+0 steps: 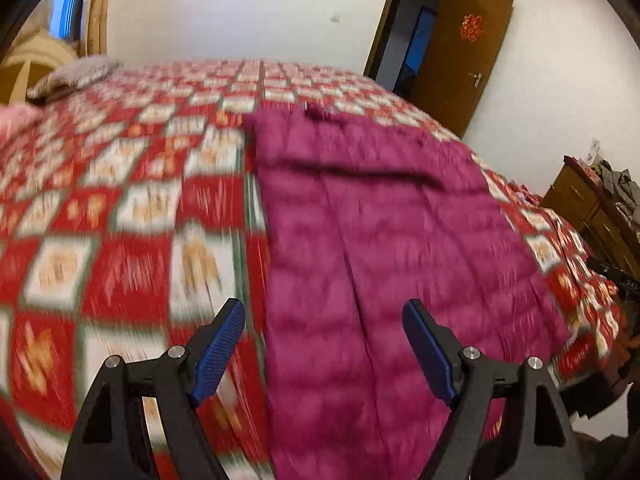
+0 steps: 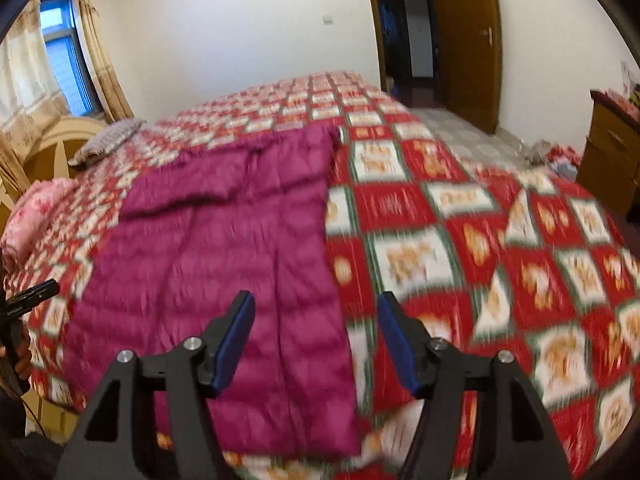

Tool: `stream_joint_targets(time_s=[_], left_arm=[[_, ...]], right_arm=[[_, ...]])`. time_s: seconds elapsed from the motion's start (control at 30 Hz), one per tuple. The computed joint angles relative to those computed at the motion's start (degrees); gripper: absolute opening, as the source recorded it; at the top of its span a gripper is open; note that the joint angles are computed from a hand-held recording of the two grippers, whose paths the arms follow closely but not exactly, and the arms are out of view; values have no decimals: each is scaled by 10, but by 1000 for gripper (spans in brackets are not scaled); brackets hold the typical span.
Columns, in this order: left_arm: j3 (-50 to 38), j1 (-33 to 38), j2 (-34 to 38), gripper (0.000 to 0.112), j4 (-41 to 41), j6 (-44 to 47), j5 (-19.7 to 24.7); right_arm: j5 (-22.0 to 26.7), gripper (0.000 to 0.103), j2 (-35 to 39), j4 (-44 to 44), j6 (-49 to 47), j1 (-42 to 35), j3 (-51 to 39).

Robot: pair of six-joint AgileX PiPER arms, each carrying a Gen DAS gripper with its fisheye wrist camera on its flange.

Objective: Fold large clothes

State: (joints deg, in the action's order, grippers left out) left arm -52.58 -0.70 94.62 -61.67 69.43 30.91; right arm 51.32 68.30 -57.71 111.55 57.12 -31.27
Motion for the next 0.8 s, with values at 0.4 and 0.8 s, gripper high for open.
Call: stream_joint_targets(time_s=[0.4,0.8], left_arm=[[122,-42,-3,81,-11,14,-120],[145,48,-1,83,-90,136,36]], right_arm=[[-110,68,157,18,17,-17,2],[-138,73,225,85,-72,-21,-17]])
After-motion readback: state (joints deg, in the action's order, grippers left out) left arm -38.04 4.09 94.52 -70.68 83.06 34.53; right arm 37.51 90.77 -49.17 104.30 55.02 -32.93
